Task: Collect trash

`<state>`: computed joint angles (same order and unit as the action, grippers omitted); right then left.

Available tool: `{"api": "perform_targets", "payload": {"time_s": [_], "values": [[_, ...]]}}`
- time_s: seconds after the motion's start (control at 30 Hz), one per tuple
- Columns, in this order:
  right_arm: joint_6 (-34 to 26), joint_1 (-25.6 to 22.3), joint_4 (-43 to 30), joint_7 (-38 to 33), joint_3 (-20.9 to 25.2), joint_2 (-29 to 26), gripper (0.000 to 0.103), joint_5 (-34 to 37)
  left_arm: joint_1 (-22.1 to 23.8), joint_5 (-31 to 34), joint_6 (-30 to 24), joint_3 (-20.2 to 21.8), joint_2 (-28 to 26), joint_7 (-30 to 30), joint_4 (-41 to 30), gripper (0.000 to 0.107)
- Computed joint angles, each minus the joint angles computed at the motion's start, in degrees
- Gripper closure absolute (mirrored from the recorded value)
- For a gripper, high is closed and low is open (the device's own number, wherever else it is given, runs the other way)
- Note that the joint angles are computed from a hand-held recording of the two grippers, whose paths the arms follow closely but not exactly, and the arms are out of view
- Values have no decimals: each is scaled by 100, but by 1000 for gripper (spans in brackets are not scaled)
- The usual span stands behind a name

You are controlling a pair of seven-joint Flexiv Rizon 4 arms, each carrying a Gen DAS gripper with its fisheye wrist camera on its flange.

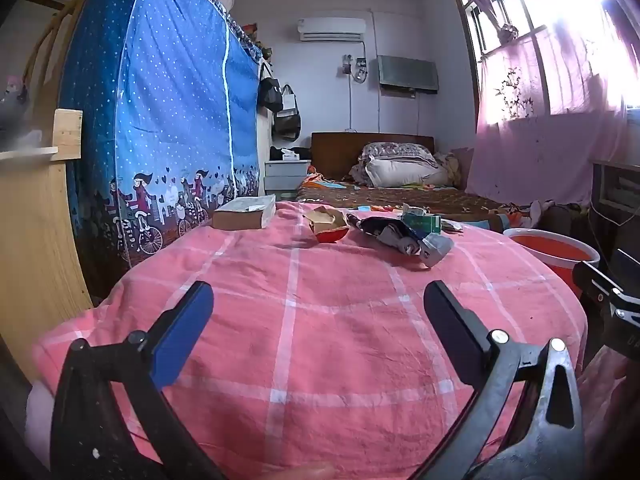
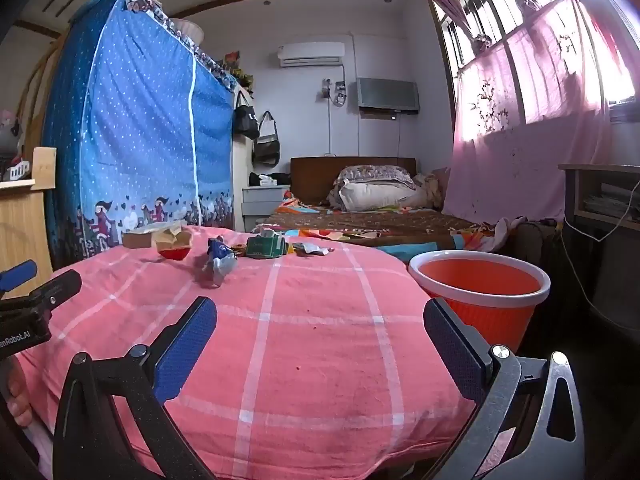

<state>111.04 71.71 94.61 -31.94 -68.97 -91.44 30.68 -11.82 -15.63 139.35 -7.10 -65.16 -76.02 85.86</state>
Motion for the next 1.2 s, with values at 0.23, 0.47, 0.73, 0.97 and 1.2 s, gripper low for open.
{"api": "perform_targets", "payload": {"time_s": [0.23, 0.47, 0.73, 0.97, 1.2], "values": [[-1, -3, -17, 24, -7, -13, 0, 13, 14, 27, 71, 0, -19, -10, -41, 4], [-24, 9, -21, 58, -12, -18, 0, 3, 65, 49, 63, -24, 9, -86, 14, 4], [-13, -5, -11, 79, 6, -10, 0, 7, 59, 38, 57, -5, -7, -106, -2, 4], [-5, -22, -9, 69, 31, 34, 0, -20, 67, 58, 63, -5, -7, -119, 1, 4], [1, -24, -8, 56, 39, 40, 0, -9, 72, 79, 69, -9, 9, -138, 27, 4]]}}
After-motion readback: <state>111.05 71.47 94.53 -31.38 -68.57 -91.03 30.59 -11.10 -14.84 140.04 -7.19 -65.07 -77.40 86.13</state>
